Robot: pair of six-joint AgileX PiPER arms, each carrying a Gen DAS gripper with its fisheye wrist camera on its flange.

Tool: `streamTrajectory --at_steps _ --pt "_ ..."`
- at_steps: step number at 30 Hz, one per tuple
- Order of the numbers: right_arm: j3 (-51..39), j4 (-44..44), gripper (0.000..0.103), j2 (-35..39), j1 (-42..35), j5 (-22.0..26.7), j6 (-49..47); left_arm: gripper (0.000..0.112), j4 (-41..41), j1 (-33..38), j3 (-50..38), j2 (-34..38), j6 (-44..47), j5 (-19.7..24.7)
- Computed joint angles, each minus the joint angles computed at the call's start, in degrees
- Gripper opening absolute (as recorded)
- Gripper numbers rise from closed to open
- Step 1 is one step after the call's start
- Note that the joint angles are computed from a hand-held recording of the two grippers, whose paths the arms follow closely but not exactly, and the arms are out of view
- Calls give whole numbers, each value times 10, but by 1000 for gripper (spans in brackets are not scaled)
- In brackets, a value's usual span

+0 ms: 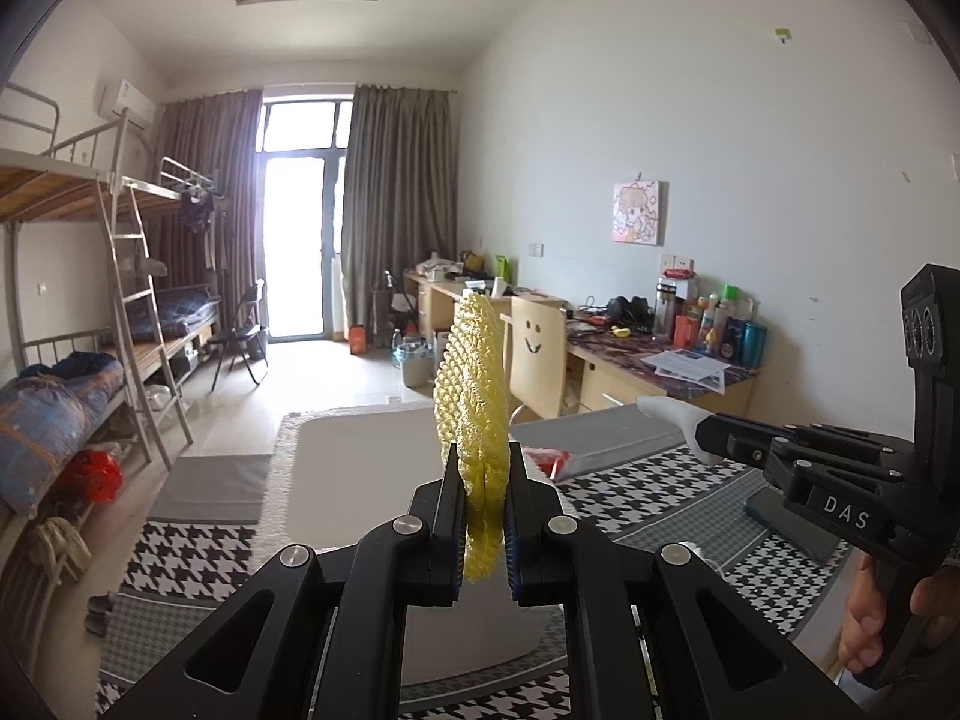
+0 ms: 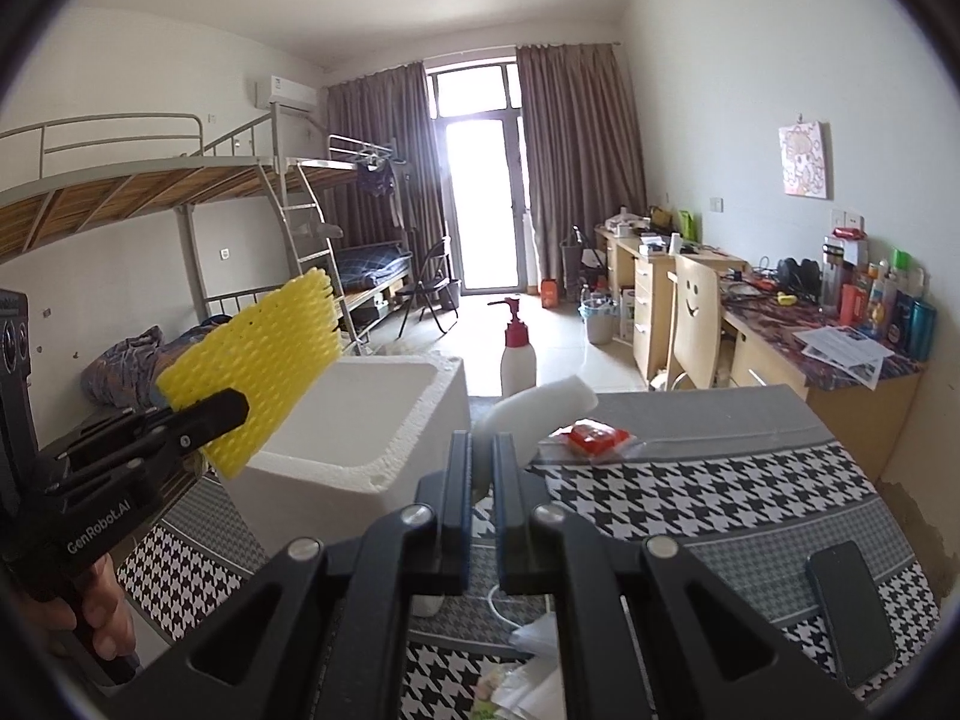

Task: Organize soft objects
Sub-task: 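Carry the yellow sponge with the left gripper over the white foam box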

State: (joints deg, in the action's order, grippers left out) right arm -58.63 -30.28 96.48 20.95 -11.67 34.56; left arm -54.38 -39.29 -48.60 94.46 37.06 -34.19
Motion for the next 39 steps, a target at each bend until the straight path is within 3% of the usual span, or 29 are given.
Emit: streamTrajectory --at_steps 30,39 --pt "-115 -244 8 68 53 40 230 11 19 77 63 -44 -31 -7" --pt "-162 -509 8 98 68 47 493 11 23 96 78 -49 -48 -9"
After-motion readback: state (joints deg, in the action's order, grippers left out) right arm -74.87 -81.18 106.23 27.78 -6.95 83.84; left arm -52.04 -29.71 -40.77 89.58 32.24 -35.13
